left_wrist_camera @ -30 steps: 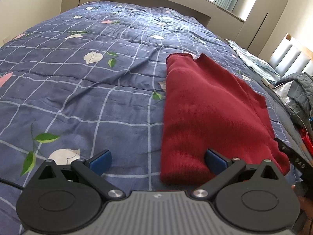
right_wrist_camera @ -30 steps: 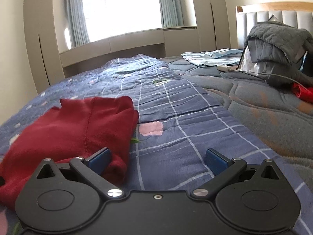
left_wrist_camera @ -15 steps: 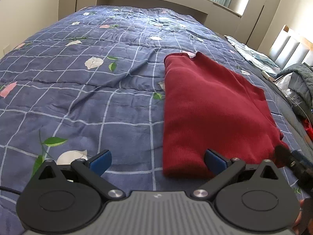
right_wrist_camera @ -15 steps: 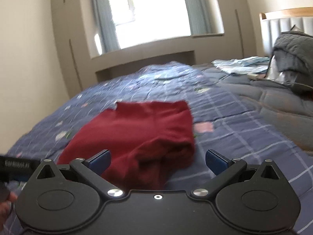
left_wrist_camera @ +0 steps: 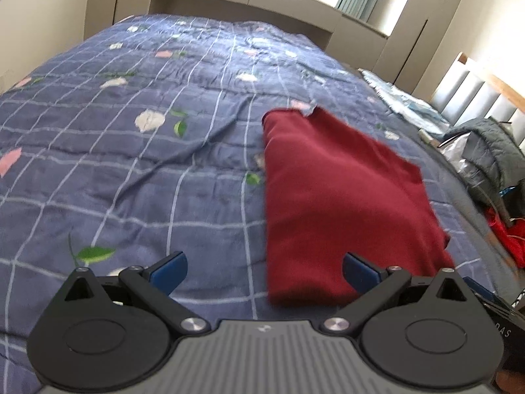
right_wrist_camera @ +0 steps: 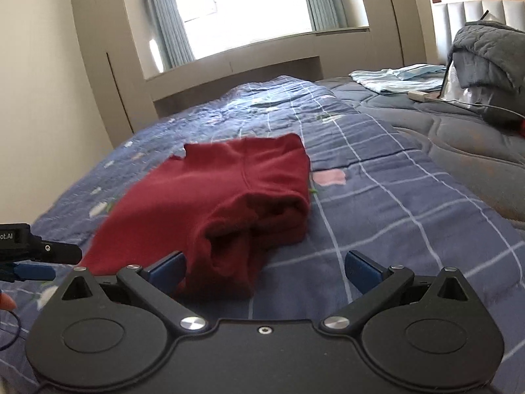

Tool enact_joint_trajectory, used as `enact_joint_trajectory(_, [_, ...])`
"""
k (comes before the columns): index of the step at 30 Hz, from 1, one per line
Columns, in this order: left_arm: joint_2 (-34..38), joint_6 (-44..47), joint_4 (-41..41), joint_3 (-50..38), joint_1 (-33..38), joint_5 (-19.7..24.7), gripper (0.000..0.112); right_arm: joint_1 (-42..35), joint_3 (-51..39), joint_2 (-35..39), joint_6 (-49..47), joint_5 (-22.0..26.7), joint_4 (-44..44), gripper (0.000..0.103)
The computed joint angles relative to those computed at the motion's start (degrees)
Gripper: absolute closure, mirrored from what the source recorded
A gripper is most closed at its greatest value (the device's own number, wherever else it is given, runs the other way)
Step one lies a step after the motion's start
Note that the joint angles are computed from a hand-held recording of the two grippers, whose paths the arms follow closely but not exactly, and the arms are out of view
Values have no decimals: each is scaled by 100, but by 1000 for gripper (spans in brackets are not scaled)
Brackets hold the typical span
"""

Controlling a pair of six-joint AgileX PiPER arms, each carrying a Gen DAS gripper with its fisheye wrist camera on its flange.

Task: Fold small clothes
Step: 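Lower the right tool onto the shirt bundle and close on its edge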

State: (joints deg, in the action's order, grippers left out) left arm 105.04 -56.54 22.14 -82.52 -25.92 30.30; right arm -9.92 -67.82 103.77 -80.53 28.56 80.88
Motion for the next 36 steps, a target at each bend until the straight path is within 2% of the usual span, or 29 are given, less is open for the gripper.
enact_joint_trajectory(6, [244, 544, -128, -612, 138, 290, 10, -296, -704, 350, 859, 693, -534, 1])
enact_joint_trajectory(11, [694, 923, -173, -1360, 280, 632, 10, -233, -1505, 801, 1582, 794, -1095, 1])
enact_joint_trajectory(15, [1081, 1396, -440, -1908, 437, 739, 10, -134, -2280, 1263, 2120, 954, -1578, 1])
enact_joint_trajectory(19, [1524, 1924, -790, -2487, 595, 849, 10, 53, -3038, 1731, 2777, 715, -2179, 1])
enact_joint_trajectory(28, [2339, 2909, -1733, -3584, 849, 1048, 10, 136, -4942, 2969, 4197, 1309, -3120, 1])
enact_joint_trajectory(33, [2670, 3259, -2180, -4043, 912, 1184, 10, 188, -4340, 2814, 3456, 846, -2462, 1])
enact_joint_trajectory(36, [2781, 3396, -2394, -4155, 939, 1193, 10, 128, -4181, 2787, 3010, 981, -1972, 1])
